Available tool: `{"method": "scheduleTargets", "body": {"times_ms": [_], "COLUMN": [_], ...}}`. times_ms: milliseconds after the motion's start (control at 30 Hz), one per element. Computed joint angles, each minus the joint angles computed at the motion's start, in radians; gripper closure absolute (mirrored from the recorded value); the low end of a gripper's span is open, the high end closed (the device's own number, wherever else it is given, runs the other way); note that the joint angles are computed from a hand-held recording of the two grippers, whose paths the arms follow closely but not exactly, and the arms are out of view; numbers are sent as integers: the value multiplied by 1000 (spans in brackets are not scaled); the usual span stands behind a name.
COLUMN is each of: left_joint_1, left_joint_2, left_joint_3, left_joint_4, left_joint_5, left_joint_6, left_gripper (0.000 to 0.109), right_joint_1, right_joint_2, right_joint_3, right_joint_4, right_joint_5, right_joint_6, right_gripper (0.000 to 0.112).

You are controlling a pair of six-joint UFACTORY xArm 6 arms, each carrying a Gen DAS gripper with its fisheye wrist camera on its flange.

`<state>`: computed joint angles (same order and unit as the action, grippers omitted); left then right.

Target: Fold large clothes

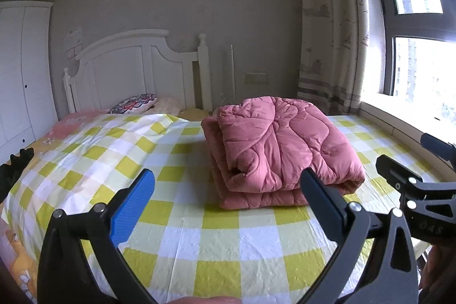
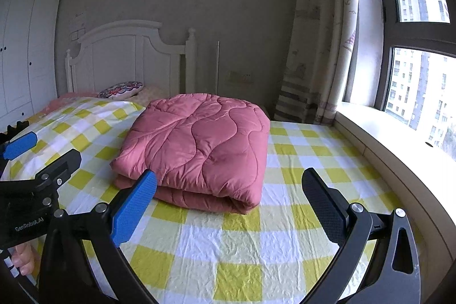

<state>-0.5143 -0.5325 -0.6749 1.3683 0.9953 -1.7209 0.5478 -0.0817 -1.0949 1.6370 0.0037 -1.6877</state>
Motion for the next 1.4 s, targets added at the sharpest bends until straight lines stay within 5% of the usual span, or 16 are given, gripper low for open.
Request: {"method": "scheduleTargets", "body": {"times_ms": [1400], "left_joint_1": [50], "left_joint_2": [9], "left_joint_3": [13], "left_joint_4": [-46], "left_joint_5": [-91], "left_joint_6": [-2], "left_gripper": [8], "right_joint_1": [21], "right_joint_2": [11], "right_joint_3": [7], "right_joint_4": [-3], "right_joint_5": [-16], "right_joint_6": [24], "right_gripper": [14]}}
